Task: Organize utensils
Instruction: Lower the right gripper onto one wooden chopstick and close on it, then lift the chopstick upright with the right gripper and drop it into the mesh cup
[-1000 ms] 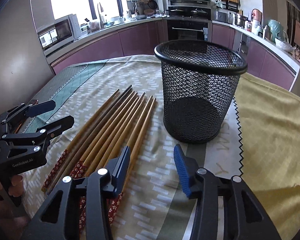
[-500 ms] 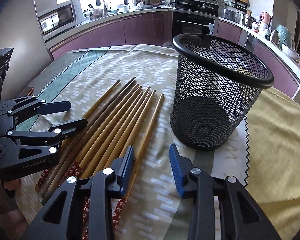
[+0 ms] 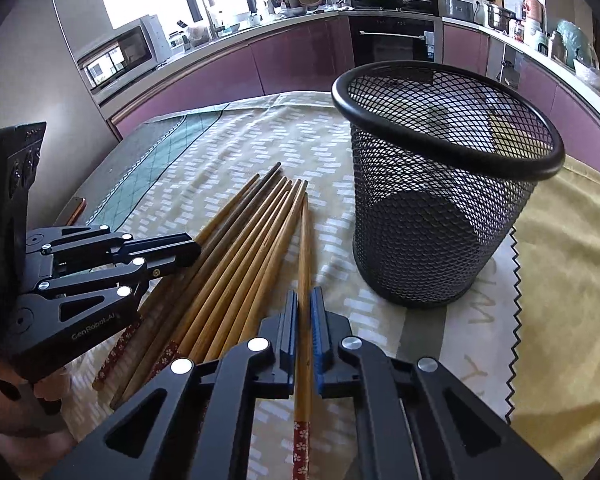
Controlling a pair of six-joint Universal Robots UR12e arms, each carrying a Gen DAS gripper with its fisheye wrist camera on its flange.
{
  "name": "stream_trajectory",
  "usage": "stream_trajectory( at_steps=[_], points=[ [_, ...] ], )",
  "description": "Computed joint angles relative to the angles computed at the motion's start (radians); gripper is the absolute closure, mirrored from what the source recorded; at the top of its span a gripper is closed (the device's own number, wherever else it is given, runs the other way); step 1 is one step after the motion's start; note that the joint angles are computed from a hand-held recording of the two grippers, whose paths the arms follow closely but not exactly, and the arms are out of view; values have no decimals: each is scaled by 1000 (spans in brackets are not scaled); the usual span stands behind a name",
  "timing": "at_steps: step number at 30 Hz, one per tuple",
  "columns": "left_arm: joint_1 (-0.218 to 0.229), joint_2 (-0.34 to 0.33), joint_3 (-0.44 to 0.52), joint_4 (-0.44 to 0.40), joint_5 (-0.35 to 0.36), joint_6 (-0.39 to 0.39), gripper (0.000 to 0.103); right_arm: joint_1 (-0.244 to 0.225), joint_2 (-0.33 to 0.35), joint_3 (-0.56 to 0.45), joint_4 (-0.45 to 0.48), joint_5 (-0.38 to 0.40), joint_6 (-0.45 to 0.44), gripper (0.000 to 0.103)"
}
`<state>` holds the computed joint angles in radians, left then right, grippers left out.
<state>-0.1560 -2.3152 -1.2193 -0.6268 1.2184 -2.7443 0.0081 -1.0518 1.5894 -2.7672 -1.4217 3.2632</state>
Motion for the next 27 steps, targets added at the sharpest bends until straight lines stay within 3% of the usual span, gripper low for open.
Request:
stream_trajectory(
  at_steps=[6,20,27],
  points=[
    [20,25,-26,10,-55,-27,95,-12,-32,46,-75,47,-11,97],
    [79,131,-89,112,-343,-23,95,-60,-101,128,-359,126,22,97],
    [72,128,-56,195,-433,-98,96,-82,-116,124,-446,140,19,97]
  ],
)
